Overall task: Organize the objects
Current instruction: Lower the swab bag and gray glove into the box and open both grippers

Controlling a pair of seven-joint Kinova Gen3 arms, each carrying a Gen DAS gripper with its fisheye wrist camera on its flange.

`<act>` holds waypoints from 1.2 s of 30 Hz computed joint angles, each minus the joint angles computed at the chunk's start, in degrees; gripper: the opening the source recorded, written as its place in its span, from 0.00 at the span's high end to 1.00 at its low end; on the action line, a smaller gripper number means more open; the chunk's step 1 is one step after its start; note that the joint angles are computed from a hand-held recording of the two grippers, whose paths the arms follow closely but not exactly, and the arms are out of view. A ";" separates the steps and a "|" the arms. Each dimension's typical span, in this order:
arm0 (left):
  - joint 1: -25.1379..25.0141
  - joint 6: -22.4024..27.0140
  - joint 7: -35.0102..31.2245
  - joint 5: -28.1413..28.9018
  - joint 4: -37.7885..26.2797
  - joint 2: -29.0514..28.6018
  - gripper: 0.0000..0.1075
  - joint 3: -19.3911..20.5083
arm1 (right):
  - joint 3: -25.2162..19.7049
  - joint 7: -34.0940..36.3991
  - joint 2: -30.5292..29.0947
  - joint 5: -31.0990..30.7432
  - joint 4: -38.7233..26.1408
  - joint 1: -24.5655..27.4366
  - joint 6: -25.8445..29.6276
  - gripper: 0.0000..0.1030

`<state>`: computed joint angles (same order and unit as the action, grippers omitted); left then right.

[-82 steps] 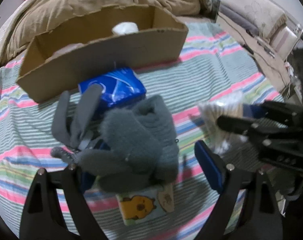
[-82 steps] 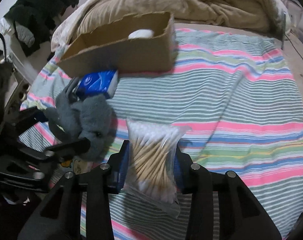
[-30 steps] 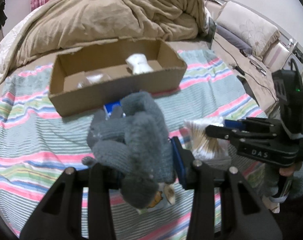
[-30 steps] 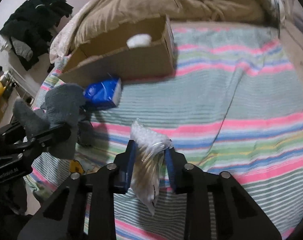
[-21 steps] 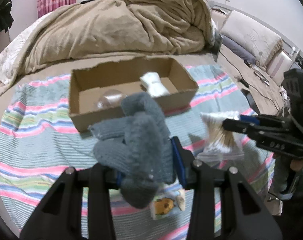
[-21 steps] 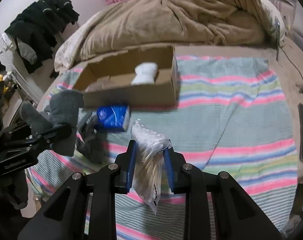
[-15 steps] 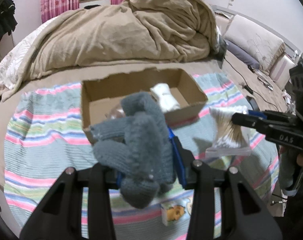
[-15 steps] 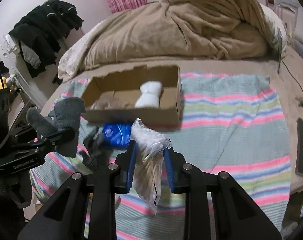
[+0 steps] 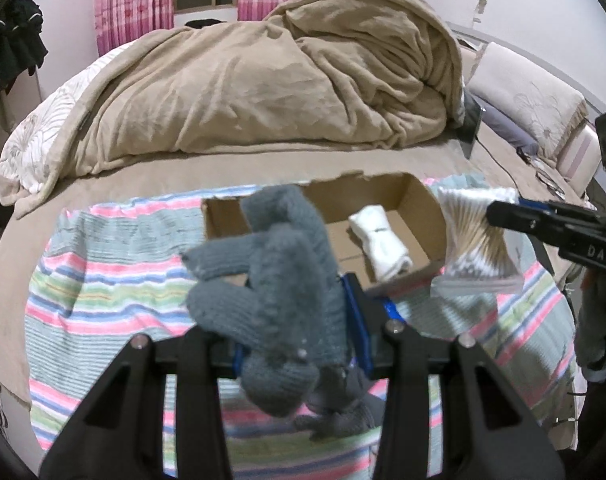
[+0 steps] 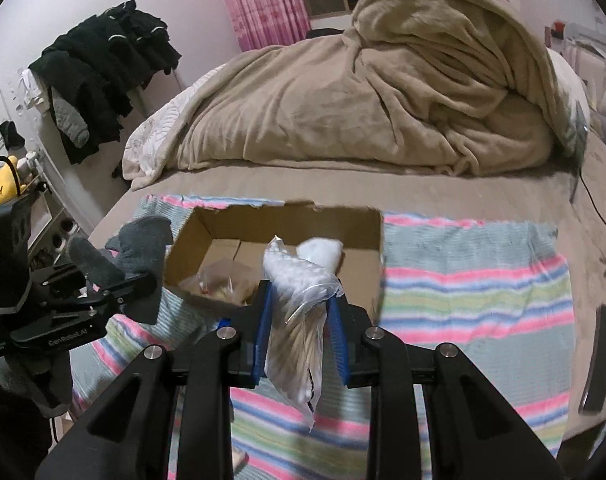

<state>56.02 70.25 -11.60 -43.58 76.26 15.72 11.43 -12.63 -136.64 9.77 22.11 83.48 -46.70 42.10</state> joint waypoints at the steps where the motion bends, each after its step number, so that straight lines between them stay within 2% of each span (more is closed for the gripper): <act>1: -0.32 -0.35 -0.17 0.04 0.17 -0.04 0.61 -0.13 | -0.05 0.62 0.53 -0.08 -0.78 0.10 0.07 0.73; 7: -2.58 -2.25 -2.17 0.64 0.81 0.19 0.61 -0.83 | 0.88 3.68 3.39 -1.60 -4.40 0.43 -0.48 0.73; 14: -5.27 -5.16 -3.89 2.45 2.21 0.41 0.61 -1.56 | 1.88 8.21 7.56 -6.81 -7.88 1.70 -2.22 0.73; 21: -7.60 -8.22 -5.70 5.06 3.52 0.98 0.61 -2.24 | 2.62 14.01 13.26 -11.39 -13.31 1.67 0.47 0.73; 25: -9.51 -11.53 -6.99 7.74 5.20 0.40 0.61 -2.31 | 2.78 16.37 16.00 -14.53 -15.22 2.19 1.12 0.74; 32: -10.54 -12.13 -7.96 9.64 5.91 0.78 0.60 -2.76 | 4.06 17.71 19.48 -16.83 -17.47 1.54 2.16 0.74; 36: -10.18 -9.94 -8.60 10.25 4.14 1.53 0.56 -2.83 | 4.88 17.11 19.75 -16.67 -17.40 0.78 1.70 0.73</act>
<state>45.84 60.32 -20.20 -33.32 80.40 17.25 8.60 -7.75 -119.53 29.52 5.44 66.08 -45.93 43.80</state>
